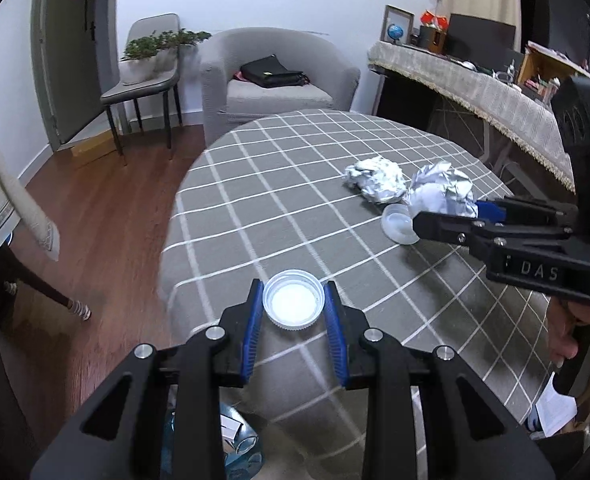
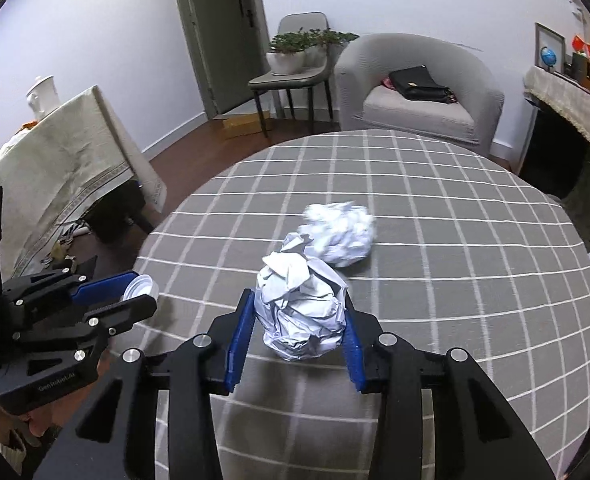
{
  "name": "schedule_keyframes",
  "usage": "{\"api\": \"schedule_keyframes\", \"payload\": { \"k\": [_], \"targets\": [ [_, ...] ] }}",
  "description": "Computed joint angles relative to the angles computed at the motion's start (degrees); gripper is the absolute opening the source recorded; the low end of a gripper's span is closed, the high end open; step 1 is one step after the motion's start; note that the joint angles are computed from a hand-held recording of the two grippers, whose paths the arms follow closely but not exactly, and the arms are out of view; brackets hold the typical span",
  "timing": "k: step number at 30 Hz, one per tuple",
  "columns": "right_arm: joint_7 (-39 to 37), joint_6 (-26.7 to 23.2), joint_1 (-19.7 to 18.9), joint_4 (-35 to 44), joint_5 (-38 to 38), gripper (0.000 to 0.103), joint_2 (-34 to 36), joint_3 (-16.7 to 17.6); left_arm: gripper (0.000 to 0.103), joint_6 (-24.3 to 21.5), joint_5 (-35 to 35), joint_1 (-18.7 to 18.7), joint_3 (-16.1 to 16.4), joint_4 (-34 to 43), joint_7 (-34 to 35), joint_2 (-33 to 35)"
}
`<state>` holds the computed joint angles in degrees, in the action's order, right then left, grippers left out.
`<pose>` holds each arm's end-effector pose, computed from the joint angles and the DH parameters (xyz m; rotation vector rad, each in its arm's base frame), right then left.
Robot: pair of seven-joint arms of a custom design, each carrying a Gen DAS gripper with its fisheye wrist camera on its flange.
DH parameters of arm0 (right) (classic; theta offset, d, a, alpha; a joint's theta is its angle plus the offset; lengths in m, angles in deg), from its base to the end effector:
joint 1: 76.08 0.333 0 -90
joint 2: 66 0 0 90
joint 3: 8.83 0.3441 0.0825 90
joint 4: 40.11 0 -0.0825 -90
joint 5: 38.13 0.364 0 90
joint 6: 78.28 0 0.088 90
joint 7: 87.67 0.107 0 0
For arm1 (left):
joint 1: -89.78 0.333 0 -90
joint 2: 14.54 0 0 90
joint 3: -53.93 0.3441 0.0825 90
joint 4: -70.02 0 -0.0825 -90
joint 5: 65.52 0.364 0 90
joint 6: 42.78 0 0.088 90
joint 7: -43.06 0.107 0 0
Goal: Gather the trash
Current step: 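Carry the white lid and foil ball over the teal bin with both tools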
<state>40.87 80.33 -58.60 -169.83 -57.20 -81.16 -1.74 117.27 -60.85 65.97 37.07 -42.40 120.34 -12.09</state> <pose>0.4393 0.2231 0.5910 -1.7298 1.6835 -0.5527 0.4544 -0.3911 0.5830 -1.3041 2.3222 -1.0347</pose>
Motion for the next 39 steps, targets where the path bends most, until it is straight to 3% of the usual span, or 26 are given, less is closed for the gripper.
{"api": "schedule_keyframes", "payload": {
  "k": [8, 20, 39],
  "targets": [
    [0.0, 1.3, 2.5, 2.5, 0.2, 0.041, 2.1, 1.7, 0.032, 1.4, 1.4, 2.5, 0.1, -6.0, -2.7, -5.1],
    [-2.0, 1.0, 6.7, 7.6, 0.5, 0.041, 7.4, 3.1, 0.032, 0.8, -1.6, 6.8, 0.2, -12.7, -0.7, -10.6],
    [-6.9, -1.4, 12.2, 19.4, 3.7, 0.041, 19.7, 4.1, 0.033, -5.8, -7.9, 11.1, 2.6, -20.2, 5.9, -12.2]
  ]
}}
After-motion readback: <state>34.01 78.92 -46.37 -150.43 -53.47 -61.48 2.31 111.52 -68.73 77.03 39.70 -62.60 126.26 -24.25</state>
